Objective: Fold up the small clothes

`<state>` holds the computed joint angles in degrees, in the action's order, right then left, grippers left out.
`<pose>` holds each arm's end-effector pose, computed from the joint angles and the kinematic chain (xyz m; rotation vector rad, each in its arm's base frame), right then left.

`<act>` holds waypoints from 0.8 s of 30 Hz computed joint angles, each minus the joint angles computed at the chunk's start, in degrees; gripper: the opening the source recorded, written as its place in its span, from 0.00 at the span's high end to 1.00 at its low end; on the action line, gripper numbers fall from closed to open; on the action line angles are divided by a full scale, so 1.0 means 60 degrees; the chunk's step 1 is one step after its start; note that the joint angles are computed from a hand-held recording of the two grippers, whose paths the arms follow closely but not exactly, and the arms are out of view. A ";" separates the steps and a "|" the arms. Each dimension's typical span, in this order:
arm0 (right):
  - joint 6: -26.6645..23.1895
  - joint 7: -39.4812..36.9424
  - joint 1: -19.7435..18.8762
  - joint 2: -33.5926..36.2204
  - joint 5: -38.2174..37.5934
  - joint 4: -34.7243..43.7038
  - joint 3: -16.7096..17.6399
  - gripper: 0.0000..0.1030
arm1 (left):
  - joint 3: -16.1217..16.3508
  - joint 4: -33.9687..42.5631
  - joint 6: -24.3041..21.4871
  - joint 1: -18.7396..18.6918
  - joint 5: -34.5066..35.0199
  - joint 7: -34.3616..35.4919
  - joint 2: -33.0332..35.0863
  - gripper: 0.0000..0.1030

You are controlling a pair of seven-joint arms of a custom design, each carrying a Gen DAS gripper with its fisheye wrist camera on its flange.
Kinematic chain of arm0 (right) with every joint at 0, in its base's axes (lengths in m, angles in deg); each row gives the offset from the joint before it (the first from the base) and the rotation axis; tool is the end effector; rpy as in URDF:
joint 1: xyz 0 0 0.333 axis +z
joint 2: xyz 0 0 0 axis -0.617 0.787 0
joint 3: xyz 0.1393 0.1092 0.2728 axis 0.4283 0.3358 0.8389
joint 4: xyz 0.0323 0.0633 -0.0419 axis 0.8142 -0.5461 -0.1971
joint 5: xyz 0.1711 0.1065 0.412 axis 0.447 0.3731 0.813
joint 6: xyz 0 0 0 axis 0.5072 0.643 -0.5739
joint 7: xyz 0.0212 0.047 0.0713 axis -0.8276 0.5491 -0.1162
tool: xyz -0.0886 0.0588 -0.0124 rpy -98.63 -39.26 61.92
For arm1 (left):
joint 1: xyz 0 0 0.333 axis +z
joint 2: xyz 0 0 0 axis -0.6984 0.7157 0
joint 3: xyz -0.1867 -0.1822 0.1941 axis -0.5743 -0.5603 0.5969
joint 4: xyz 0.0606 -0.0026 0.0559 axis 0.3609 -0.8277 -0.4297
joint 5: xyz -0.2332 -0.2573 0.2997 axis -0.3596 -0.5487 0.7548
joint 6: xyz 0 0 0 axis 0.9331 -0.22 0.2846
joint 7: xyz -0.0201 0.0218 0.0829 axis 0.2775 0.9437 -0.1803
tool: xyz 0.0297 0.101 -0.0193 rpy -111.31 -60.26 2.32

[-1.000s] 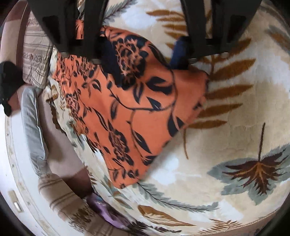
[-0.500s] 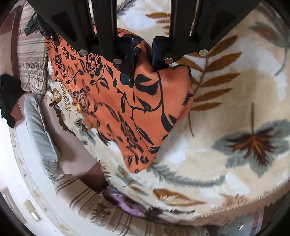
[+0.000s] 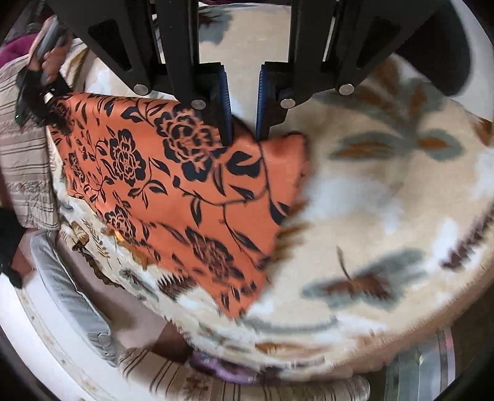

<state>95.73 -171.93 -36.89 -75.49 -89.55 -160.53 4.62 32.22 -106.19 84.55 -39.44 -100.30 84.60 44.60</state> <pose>0.3724 0.1887 0.4356 -0.2769 2.2538 -0.0622 0.5917 0.0286 0.4891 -1.7782 2.4411 -0.8620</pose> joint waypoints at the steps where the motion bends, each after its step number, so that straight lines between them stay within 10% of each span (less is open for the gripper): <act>1: 0.0095 0.0165 -0.0080 -0.0096 0.0020 -0.0066 0.0118 0.38 | -0.0040 -0.0162 0.0514 0.0014 0.0118 0.0065 -0.0253 0.84; 6: -0.0081 0.1204 -0.0431 -0.1140 0.0247 -0.0472 0.0921 0.33 | 0.0138 -0.0426 0.2213 -0.0352 -0.0331 0.1092 -0.0903 0.77; 11: -0.3861 0.1840 -0.0366 -0.2798 -0.0657 0.0011 0.1613 0.32 | -0.0082 -0.0165 0.3018 -0.0738 -0.0109 0.1312 -0.0510 0.68; 14: -0.4713 0.1034 -0.0458 -0.2688 -0.1769 0.0644 0.1631 0.34 | -0.0375 0.0010 0.3431 -0.0841 0.0560 0.0951 -0.0014 0.68; 19: -0.3310 -0.0062 -0.0584 -0.1176 -0.3283 0.1423 0.1053 0.44 | -0.0837 0.0171 0.4260 -0.0890 0.2465 -0.0151 0.0782 0.67; 24: -0.1695 -0.1294 0.0418 0.0967 -0.2642 0.1600 -0.0840 0.44 | -0.1020 0.0605 0.3807 -0.0855 0.4862 -0.1888 0.1477 0.66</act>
<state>85.56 -179.70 -34.38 -69.69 -105.40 -150.93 -0.42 26.10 -102.57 107.39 -44.58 -71.13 73.27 53.46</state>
